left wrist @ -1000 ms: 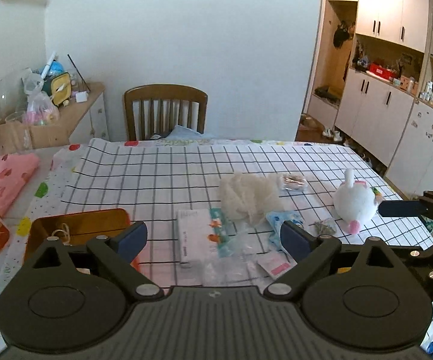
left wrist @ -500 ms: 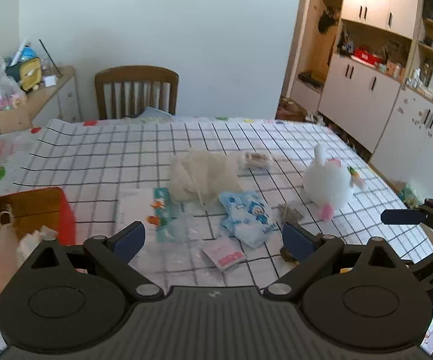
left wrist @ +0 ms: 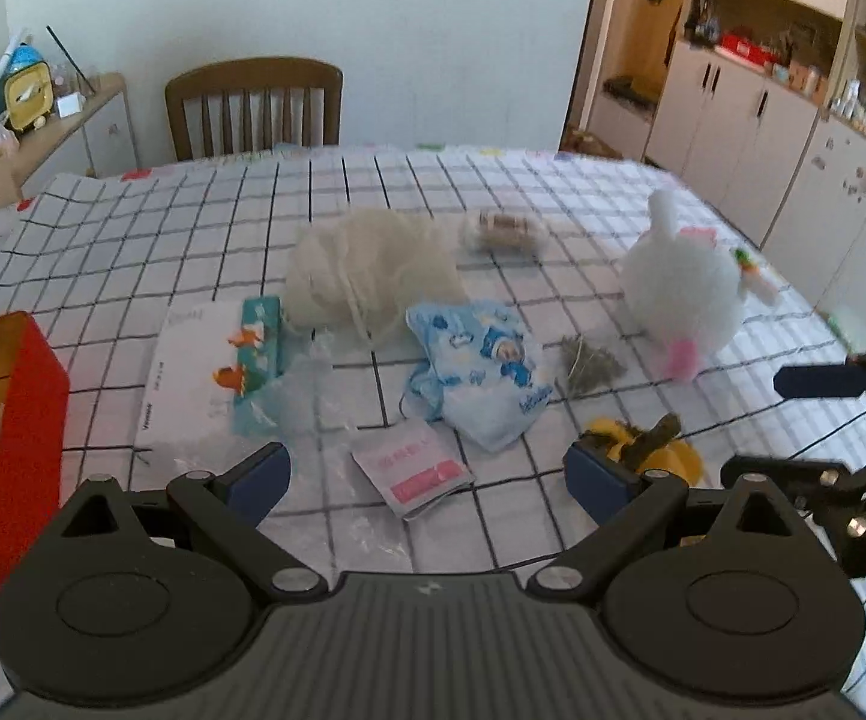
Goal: Organize soft objects
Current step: 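Grasp the brown hair tie with the right gripper while the left grasps the pink wipe packet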
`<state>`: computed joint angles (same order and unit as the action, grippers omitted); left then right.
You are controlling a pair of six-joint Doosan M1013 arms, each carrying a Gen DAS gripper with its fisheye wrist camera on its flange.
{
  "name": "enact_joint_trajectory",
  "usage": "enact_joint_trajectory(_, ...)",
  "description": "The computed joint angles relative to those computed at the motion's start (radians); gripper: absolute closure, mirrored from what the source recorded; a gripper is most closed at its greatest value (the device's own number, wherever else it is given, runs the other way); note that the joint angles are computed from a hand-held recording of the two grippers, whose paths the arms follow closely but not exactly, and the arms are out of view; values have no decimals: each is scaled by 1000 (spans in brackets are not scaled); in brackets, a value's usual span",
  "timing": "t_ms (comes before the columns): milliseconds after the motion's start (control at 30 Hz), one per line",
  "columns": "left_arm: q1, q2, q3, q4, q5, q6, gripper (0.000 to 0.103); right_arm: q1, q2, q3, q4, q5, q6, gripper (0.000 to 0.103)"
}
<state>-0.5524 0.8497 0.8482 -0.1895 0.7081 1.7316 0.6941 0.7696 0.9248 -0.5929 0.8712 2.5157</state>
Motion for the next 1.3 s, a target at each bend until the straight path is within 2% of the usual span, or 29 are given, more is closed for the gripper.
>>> enact_joint_trajectory(200,-7,47,-62,60,57,-54,4,-18,19,-22,89,0,-142,31)
enact_joint_trajectory(467,-19,104,-139,132,110,-104,5,-33,49,-62,150,21,-238,45)
enact_joint_trajectory(567,-21,120,-164,143,135,-115,15,-35,61,-80,158,28,-274,48)
enact_joint_trajectory(633,-21,131,-181,143,154,-122,25,-37,67,-89,171,32,-297,50)
enact_joint_trajectory(767,-22,136,-186,160,151,-129,27,-38,79,-107,183,39,-331,55)
enact_joint_trajectory(1167,-13,133,-185,150,138,-151,57,-38,103,-146,174,56,-344,69)
enact_joint_trajectory(1300,-6,130,-182,127,131,-162,66,-37,99,-139,147,48,-298,80)
